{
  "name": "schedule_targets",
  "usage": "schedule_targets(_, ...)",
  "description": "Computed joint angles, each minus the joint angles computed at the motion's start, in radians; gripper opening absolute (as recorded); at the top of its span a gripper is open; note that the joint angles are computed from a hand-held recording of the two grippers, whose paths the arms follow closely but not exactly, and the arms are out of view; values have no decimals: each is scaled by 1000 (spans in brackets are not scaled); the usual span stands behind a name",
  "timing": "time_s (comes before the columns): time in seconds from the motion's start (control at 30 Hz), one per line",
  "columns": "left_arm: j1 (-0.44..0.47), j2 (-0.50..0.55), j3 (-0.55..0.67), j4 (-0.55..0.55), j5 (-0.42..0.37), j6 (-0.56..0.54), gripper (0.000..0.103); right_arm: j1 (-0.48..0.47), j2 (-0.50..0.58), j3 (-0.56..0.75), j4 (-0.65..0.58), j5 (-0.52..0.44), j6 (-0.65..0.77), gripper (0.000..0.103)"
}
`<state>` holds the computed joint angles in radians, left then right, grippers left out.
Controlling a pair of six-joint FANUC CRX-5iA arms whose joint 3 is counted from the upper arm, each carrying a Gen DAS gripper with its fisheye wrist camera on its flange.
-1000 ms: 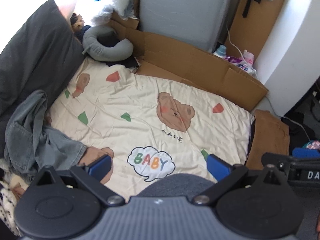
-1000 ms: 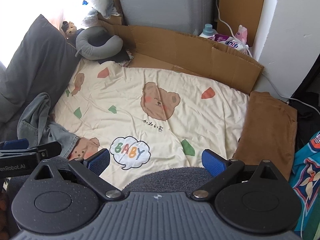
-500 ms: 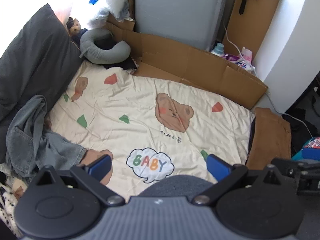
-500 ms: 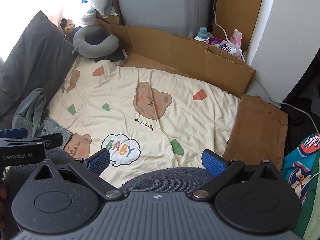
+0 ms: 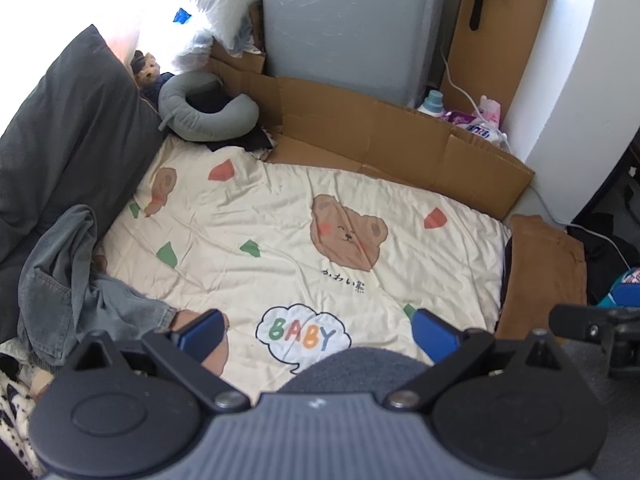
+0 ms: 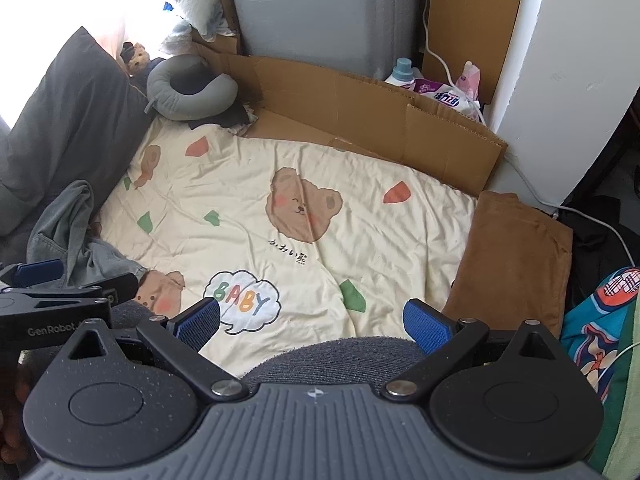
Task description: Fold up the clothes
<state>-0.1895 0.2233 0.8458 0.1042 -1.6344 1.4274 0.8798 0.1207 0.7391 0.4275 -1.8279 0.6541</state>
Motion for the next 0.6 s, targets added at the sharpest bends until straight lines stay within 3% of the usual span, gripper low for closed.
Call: schedule_targets(0.6, 17, -18, -32, 24, 18, 10, 101, 1, 16, 20, 10, 0, 3, 101)
